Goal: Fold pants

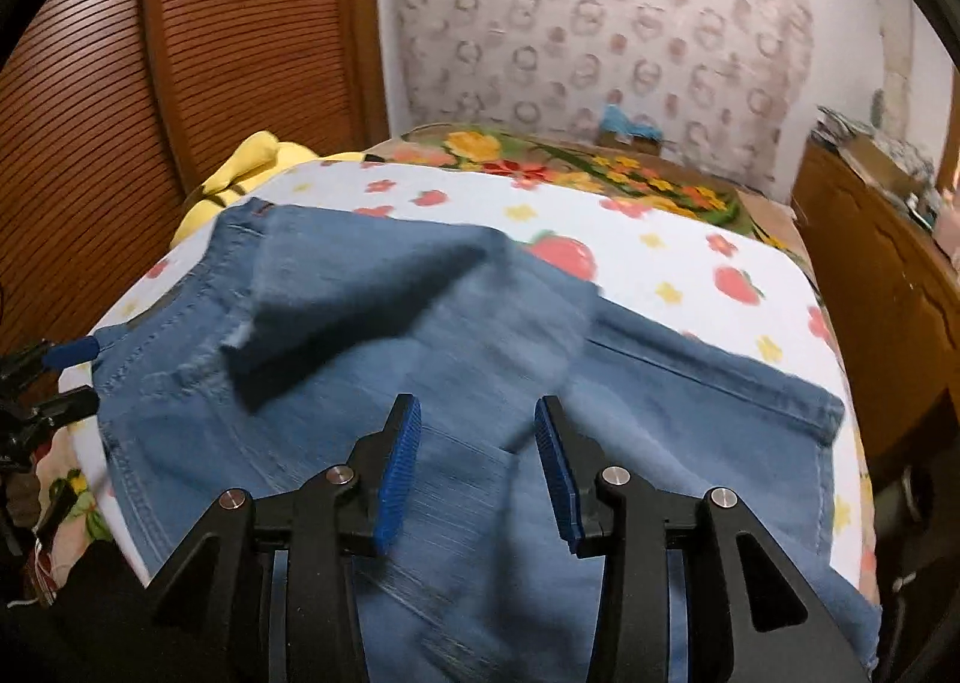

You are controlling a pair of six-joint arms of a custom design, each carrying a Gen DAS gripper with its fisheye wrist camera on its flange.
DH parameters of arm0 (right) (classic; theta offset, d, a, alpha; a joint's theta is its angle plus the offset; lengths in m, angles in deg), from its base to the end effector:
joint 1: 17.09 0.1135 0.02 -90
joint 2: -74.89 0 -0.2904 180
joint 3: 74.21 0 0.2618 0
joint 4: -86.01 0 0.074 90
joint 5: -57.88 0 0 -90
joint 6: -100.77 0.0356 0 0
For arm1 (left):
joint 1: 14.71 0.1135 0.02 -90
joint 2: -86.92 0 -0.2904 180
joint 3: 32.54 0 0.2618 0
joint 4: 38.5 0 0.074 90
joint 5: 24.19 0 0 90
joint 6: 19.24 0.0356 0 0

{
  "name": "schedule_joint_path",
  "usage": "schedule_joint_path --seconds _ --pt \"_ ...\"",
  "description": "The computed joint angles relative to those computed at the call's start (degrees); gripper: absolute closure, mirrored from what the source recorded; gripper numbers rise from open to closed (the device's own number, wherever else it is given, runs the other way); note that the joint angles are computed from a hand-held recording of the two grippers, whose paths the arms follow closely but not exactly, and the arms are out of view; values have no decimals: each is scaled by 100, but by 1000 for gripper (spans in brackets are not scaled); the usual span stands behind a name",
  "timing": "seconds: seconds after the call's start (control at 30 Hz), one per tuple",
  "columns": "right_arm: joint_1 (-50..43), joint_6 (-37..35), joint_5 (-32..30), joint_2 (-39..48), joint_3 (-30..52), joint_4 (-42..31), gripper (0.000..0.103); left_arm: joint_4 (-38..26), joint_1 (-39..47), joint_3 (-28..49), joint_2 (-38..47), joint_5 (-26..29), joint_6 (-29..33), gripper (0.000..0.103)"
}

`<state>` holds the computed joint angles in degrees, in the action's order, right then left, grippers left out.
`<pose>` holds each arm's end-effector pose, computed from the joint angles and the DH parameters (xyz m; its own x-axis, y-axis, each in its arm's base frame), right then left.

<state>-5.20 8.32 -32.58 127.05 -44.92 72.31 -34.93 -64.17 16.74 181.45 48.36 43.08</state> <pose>0.1674 0.0355 0.1758 -0.5734 -0.1644 -0.8026 -0.2371 0.9710 -0.0296 0.2082 -0.2270 0.1453 -0.6519 0.0804 -0.7540 0.3123 0.9346 -0.1704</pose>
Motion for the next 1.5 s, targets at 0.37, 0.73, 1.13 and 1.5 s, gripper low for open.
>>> schedule_joint_path --seconds 0.37,0.73,1.13,1.5 --pt "364 617 746 774 525 -571 59 -104 -124 498 388 108 150 18" --pt "1372 1311 1434 1267 913 -566 48 -205 53 1179 875 713 617 48" --pt "731 824 935 709 343 -418 45 -907 46 2067 1469 982 907 59" --pt "-17 469 104 245 337 -948 45 -342 -119 1131 200 851 1071 96"
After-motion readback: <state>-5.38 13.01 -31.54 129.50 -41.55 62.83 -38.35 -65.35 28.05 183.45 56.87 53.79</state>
